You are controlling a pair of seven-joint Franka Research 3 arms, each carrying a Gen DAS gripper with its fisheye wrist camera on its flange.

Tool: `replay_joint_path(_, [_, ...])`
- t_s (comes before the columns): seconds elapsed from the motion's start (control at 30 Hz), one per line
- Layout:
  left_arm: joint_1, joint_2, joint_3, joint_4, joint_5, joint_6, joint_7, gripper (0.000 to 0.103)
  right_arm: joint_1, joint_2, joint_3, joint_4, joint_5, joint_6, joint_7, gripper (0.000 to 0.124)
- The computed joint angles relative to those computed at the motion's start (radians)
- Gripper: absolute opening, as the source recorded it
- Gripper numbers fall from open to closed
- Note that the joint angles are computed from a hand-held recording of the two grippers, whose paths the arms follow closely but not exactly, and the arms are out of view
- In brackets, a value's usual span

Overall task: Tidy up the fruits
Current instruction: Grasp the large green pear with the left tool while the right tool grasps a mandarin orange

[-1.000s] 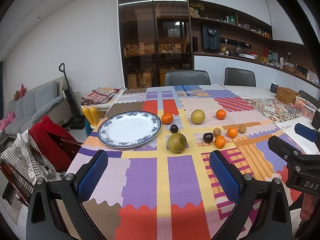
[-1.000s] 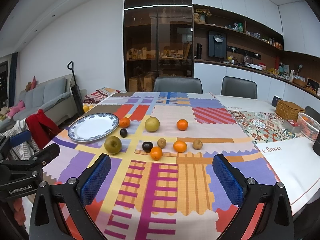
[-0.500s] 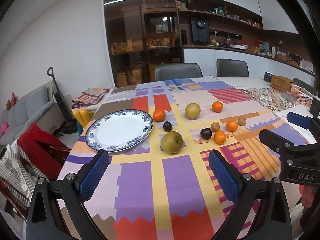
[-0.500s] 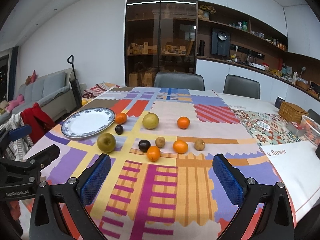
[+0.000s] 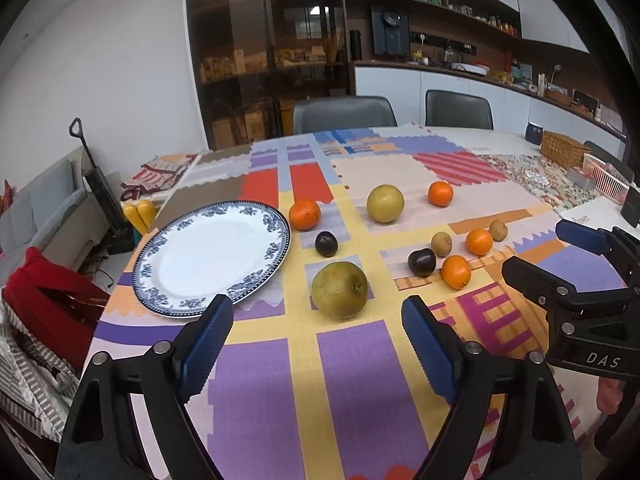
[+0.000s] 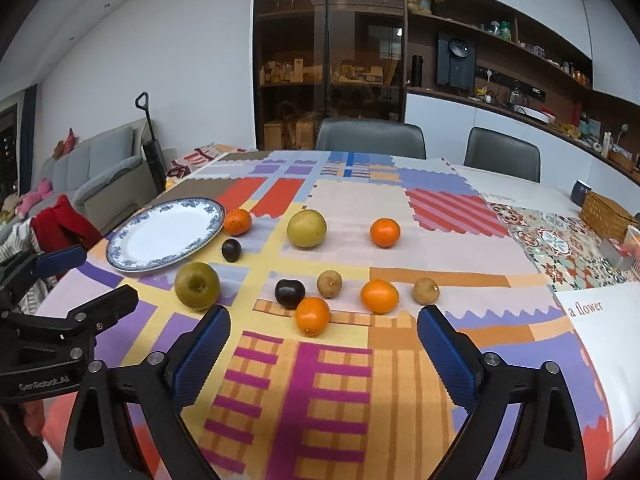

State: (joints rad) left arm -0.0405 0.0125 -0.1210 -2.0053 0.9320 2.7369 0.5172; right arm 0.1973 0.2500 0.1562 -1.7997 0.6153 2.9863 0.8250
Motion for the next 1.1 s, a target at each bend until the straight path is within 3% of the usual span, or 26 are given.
replay_joint_path(0.13, [0.002, 0.045, 0.005, 0.036, -0.086, 0.004, 0.088, 0.083, 0.024, 0.036, -0.030, 0.040, -0.071, -0.023, 0.054, 0.091])
replay_joint_path(0.53, [-0.002, 0.176, 0.018, 0.150, -0.364, -0.022, 0.356, 0.071, 0.042, 0.157, -0.070, 0.203, -0.223, -0.204, 0.202, 0.072])
replay_joint_path(1.1, [-0.002, 0.277, 0.014, 0.263, -0.572, -0.080, 0.527, 0.050, 0.018, 0.289, -0.057, 0.403, -0.234, -0.418, 0.259, 0.046])
